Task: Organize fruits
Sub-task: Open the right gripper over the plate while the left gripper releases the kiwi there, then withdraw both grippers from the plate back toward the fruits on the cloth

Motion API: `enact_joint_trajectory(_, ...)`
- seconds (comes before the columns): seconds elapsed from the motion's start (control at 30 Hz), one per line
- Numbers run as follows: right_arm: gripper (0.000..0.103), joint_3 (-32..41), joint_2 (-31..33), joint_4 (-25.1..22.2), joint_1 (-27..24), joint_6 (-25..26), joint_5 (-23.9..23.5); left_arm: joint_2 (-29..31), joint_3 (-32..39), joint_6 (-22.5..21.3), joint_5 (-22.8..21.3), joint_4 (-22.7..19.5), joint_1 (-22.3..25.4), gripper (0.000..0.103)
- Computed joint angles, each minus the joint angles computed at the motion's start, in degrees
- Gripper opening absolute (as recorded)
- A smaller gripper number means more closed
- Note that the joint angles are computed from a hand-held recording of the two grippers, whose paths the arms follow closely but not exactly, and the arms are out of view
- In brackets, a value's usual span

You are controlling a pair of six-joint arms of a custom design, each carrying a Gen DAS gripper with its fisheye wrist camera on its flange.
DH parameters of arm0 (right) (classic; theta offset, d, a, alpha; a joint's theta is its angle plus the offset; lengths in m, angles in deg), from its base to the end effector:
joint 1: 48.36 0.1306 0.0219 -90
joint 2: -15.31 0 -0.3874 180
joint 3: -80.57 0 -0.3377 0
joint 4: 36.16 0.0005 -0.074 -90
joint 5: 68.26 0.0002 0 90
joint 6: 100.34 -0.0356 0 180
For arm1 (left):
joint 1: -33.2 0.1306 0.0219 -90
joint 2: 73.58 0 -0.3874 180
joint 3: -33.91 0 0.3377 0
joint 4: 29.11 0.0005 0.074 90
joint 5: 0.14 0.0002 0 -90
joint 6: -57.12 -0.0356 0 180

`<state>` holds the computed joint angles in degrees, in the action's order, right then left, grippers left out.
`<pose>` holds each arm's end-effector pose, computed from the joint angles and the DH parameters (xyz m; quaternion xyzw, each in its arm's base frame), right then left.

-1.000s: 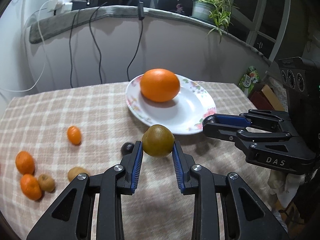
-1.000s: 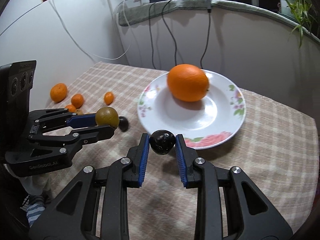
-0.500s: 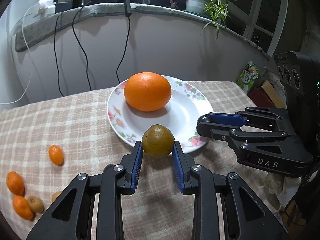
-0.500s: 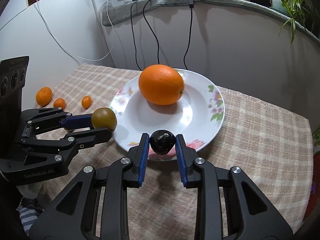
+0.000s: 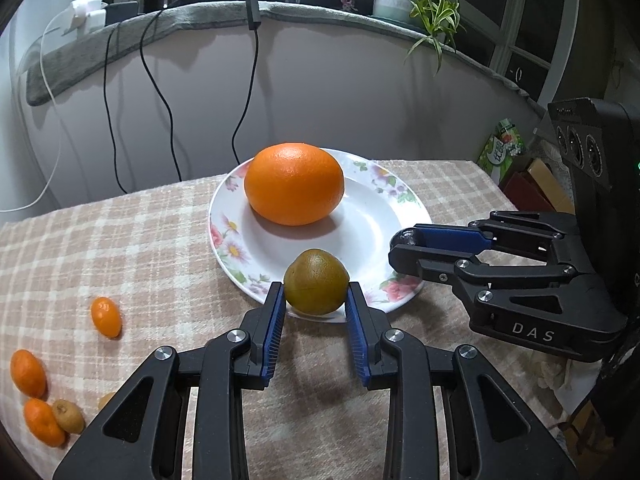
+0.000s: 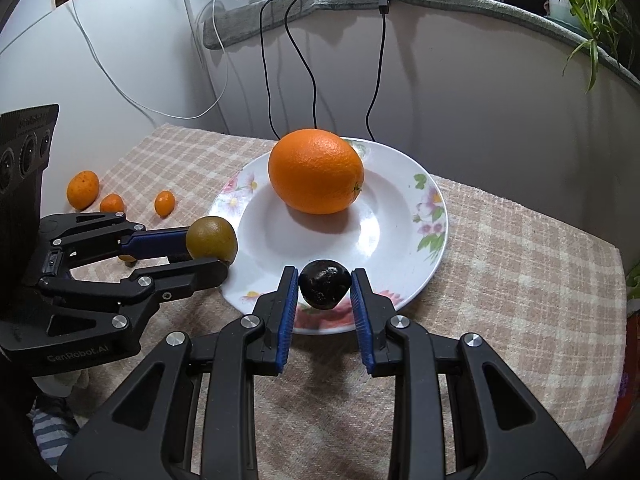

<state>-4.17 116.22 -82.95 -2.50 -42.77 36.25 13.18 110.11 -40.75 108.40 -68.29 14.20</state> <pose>0.3530 0.3503 0.3916 -0.0694 0.9375 0.1089 0.3232 0.3757 -0.1419 0.3731 0.2692 0.8884 -0.1835 0.3234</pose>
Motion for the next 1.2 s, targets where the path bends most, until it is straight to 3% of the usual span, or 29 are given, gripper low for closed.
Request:
enact_joint_trajectory(0.07, 0.028, -0.12, 0.02, 0.17, -0.04, -0.02, -0.12, 0.14, 0.16, 0.25, 0.42, -0.11, 0.09, 0.033)
enact_joint_trajectory(0.1, 0.028, -0.15, 0.01, 0.15, 0.01, -0.04, 0.06, 0.19, 0.22, 0.39, 0.65, -0.15, 0.19, 0.04)
enact_joint_trajectory(0.13, 0.032, -0.12, 0.02, 0.1, 0.02, -0.03, 0.3, 0.11, 0.13, 0.53, 0.69, 0.09, 0.26, 0.044)
enact_joint_trajectory(0.23, 0.059, -0.33, -0.25, 0.4, 0.15, -0.24, 1.4, -0.07, 0.02, 0.81, 0.53, 0.48, 0.29, 0.049)
enact_joint_trajectory(0.37, 0.065, -0.31, -0.52, 0.48, 0.24, -0.21, 2.06, -0.34, -0.17, 0.98, 0.61, 0.96, 0.46, 0.06)
enact_joint_trajectory(0.43, 0.071, -0.3, -0.6, 0.54, 0.27, -0.32, 2.41, -0.53, -0.28, 0.9, 0.66, 1.05, 0.51, 0.06)
enact_joint_trajectory(0.87, 0.083, -0.22, -0.85, 0.45, 0.17, -1.37, 3.27, -1.54, -0.77, 1.04, 0.7, 1.28, 1.1, 0.064)
enact_joint_trajectory(1.2, 0.09, 0.85, -0.94, -1.15, 0.79, -2.24, 3.67, -3.39, -1.57, 2.13, 0.89, 1.67, 2.31, 0.079)
